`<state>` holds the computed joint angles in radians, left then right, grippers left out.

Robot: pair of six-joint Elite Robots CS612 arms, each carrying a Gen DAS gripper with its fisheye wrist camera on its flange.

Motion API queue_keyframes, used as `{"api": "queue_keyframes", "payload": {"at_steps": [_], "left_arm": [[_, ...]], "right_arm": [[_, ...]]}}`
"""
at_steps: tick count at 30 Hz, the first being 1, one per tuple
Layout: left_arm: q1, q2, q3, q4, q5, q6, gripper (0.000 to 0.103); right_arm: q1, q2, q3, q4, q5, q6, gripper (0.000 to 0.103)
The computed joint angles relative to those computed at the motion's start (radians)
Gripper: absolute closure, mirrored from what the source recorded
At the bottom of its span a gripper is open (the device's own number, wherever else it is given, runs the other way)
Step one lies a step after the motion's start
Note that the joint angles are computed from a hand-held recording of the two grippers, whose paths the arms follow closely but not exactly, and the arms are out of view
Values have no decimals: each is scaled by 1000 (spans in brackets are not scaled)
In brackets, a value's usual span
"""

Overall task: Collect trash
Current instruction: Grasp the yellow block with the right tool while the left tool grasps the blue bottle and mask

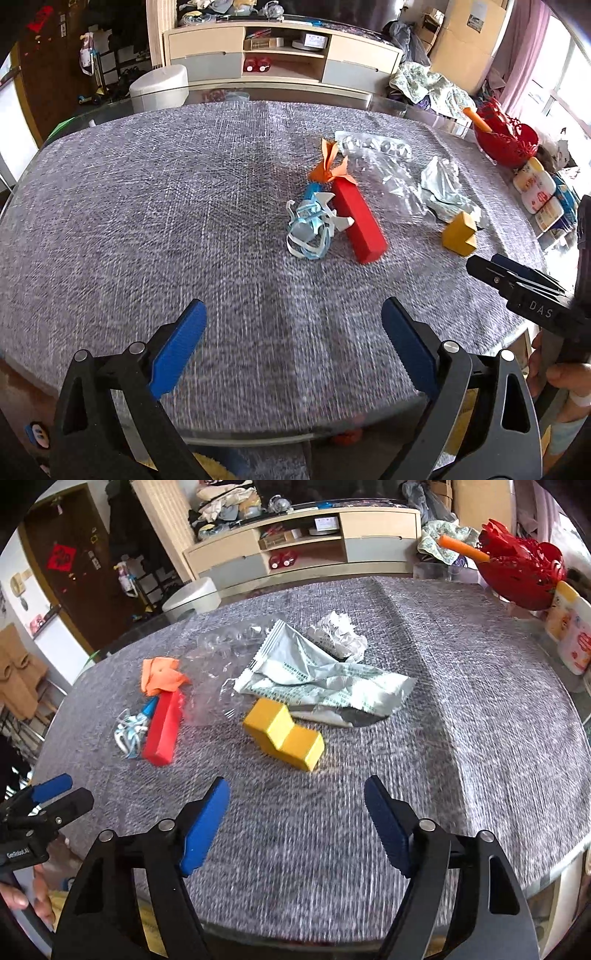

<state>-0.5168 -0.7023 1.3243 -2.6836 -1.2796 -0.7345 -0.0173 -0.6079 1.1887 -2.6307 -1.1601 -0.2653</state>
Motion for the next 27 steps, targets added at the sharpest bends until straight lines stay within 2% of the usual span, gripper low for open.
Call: {"api": "queue_keyframes", "payload": {"at_steps": [4,7,11,18,23,27], "left_arm": [[13,22,-33,24,-14,-2,14],[20,37,-55,46,-23,1,22],[30,53,-79,63,-36,6,28],[46,85,-135,82,-40,28,39],[52,109,-179,89,-36,65,41],[55,125,-207,91,-33,79,51]], "right_arm": [[4,20,-34,29,4,-13,40],[8,30,-48,19,-3,-22,41],[12,42,-70,22,-1,-25,52],[20,52,-88,22,9,-31,58],[23,60,-102,28,16,-36,59],[26,64,-108,25,19,-35,59]]}}
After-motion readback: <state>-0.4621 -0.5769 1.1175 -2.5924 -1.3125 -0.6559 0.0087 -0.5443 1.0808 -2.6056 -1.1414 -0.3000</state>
